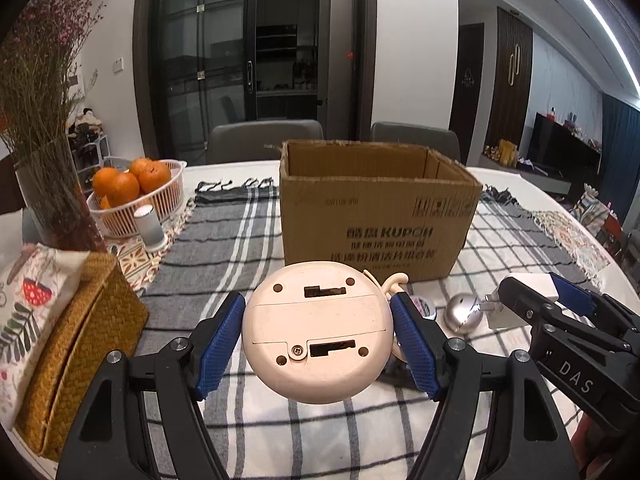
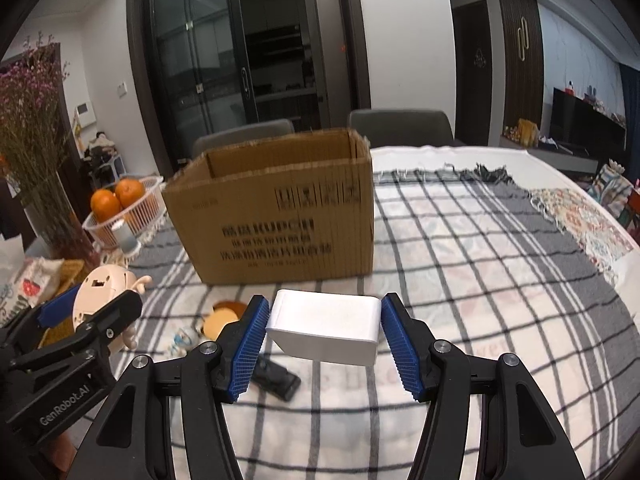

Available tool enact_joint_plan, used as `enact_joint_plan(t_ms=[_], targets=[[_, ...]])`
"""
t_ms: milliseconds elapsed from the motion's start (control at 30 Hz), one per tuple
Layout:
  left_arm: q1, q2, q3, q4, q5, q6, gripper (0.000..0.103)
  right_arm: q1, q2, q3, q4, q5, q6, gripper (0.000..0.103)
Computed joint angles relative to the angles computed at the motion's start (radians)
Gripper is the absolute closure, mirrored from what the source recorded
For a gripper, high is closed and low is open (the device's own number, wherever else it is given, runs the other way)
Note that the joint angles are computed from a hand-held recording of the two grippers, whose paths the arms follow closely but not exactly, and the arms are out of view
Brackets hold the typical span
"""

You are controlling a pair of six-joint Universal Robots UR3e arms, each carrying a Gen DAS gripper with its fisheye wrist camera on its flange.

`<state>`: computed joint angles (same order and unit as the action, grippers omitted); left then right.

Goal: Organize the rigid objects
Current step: 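Carry the pink case into the box with the left tool while the right tool drops the charger in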

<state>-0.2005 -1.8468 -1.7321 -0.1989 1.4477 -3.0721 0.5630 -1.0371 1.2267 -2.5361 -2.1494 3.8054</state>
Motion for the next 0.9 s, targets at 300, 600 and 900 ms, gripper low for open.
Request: enact_joint_plan(t_ms=[300,600,900], targets=[[0.014,-0.066,0.180,-0.089,-0.049,0.019,0.029,-0.018,0.048,-0.126,-0.026,-0.026,-0.055,0.044],[0.019,-0.201,0.490,-0.270,-0.099,0.035,0.029,-0.087,0.111,-0.288,-0.016,0.044,-0.112,0.044],[0.010,-0.379,0.876,-0.501,-0.099,0.068,0.029,-0.156,0.239,-0.587,0.126,0.128,-0.175,0.044]])
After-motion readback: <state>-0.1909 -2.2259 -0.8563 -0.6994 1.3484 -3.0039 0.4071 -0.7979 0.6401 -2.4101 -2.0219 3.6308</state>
